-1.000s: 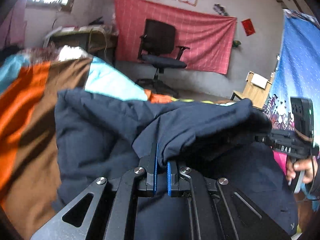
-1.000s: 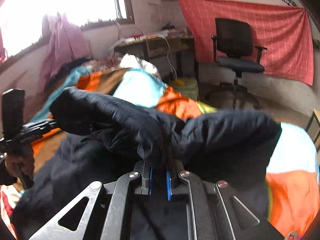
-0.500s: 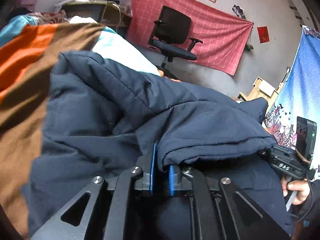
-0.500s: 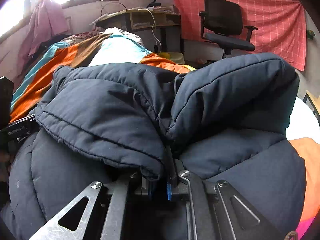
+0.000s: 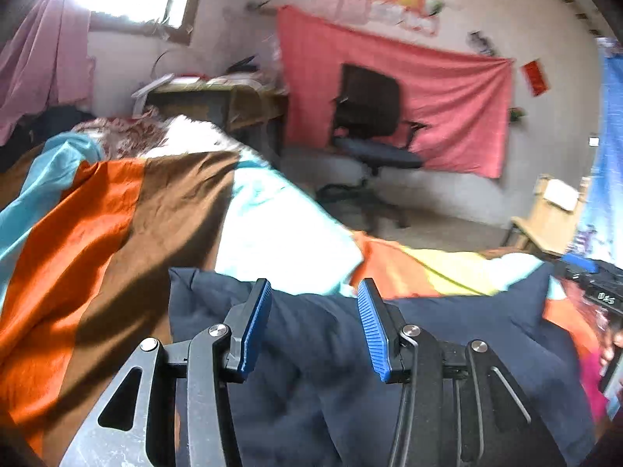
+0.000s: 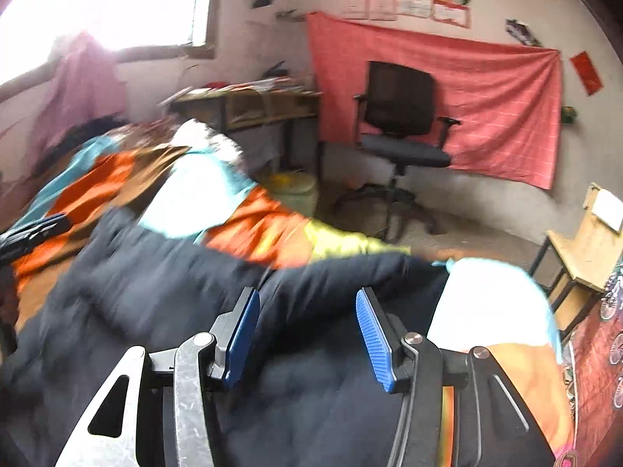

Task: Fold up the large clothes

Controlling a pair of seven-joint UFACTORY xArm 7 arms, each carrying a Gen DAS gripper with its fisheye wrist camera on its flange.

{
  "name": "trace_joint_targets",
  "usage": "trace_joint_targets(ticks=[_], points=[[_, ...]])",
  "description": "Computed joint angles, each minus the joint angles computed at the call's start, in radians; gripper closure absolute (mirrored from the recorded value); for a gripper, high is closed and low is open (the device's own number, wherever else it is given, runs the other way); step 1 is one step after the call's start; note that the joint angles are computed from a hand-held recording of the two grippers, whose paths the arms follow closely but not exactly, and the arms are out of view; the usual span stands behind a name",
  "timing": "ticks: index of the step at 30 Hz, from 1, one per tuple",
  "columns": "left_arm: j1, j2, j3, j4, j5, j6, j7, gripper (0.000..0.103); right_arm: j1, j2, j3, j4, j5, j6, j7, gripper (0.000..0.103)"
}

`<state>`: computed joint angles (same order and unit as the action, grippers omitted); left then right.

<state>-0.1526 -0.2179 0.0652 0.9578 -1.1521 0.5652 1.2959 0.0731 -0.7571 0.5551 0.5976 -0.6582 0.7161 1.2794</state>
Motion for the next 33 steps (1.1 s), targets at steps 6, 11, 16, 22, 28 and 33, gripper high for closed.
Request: trace_joint_targets(ticks=[6,11,16,22,28,33], points=[[0.046,0.179,-0.032,0.063,0.047,-0.046,-0.072,0.063,-0.179,0.241,0.01,0.15,-0.128,0.111,0.07,0.066],[0.085,0.197,-0.06,0.021,-0.009,-0.053,0.02,0.063,-0.133,0.249,-0.047,0.041,-0.141,0.116,0.186,0.081],[0.075,0.202,-0.09,-0.01,-0.07,-0.114,0.086,0.063,-0.082,0.215,-0.123,-0.098,-0.206,-0.034,0.355,0.084],[0.088,0.135,-0.086,-0.023,-0.084,-0.087,0.055,0.063,-0.053,0.233,-0.163,-0.107,-0.206,-0.057,0.366,0.084],[0.052,-0.071,0.006,-0.103,-0.066,0.232,0.14,0.063,0.011,0.145,-0.141,-0.032,-0.193,-0.041,0.308,0.051],[0.046,-0.096,0.03,-0.136,0.118,0.432,0.112,0.063,0.075,0.251,-0.144,0.055,-0.135,-0.225,0.133,0.043]])
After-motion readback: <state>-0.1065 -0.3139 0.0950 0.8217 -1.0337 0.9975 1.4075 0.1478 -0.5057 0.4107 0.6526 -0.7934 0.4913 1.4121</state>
